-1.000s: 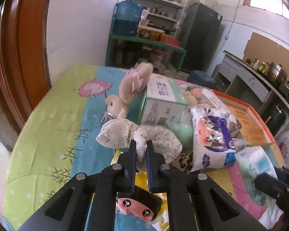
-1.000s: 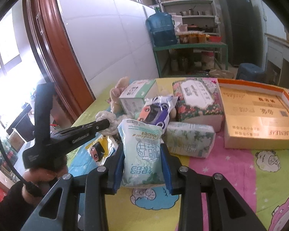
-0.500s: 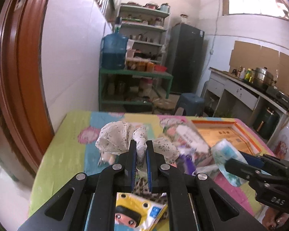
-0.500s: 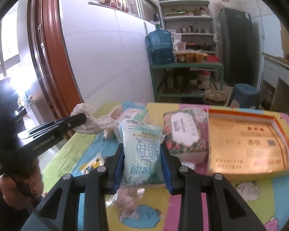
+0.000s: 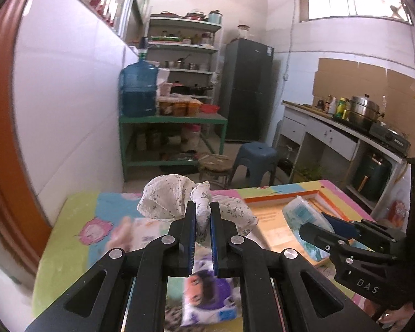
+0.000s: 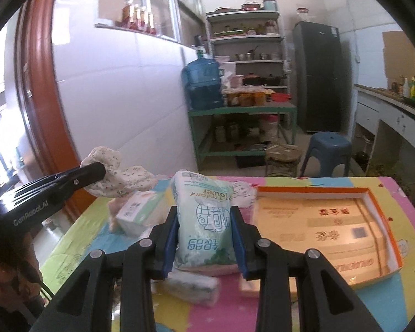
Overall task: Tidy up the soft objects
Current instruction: 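Carry the scrunchie and tissue pack over the orange-rimmed box with both tools, then open both tools to drop the scrunchie and tissue pack into the box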
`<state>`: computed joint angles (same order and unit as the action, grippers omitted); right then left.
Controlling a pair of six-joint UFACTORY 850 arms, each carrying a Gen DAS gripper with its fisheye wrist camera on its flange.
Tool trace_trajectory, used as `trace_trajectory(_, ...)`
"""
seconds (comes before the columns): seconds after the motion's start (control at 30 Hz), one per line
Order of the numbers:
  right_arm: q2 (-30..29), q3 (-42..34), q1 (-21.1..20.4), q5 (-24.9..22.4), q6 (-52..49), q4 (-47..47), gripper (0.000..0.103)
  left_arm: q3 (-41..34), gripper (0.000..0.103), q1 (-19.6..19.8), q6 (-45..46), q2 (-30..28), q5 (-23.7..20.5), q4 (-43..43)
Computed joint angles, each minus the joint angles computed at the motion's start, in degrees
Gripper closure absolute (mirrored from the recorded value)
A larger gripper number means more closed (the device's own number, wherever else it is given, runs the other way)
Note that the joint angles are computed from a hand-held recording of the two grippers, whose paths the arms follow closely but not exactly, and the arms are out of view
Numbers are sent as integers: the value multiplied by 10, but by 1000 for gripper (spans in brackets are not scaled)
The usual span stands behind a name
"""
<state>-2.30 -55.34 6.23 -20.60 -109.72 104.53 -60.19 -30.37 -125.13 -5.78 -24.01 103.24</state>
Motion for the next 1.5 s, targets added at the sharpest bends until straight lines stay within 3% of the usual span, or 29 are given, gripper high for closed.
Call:
trace_trajectory(0.37, -41, -37, -77, 7, 7, -5, 67, -148, 94, -32, 93, -124, 28, -89)
trace_trajectory(0.8, -117, -91, -157, 20, 56, -63, 67, -336, 94, -59, 264, -286, 40, -269)
trace_trajectory(1.1, -176, -128, -176, 26, 157, -164, 67, -438, 94, -66, 375, -377, 21, -386)
trace_trajectory(1.5, -220, -158, -174, 42, 218, -231, 67, -511, 94, -63, 504, -444, -4, -506)
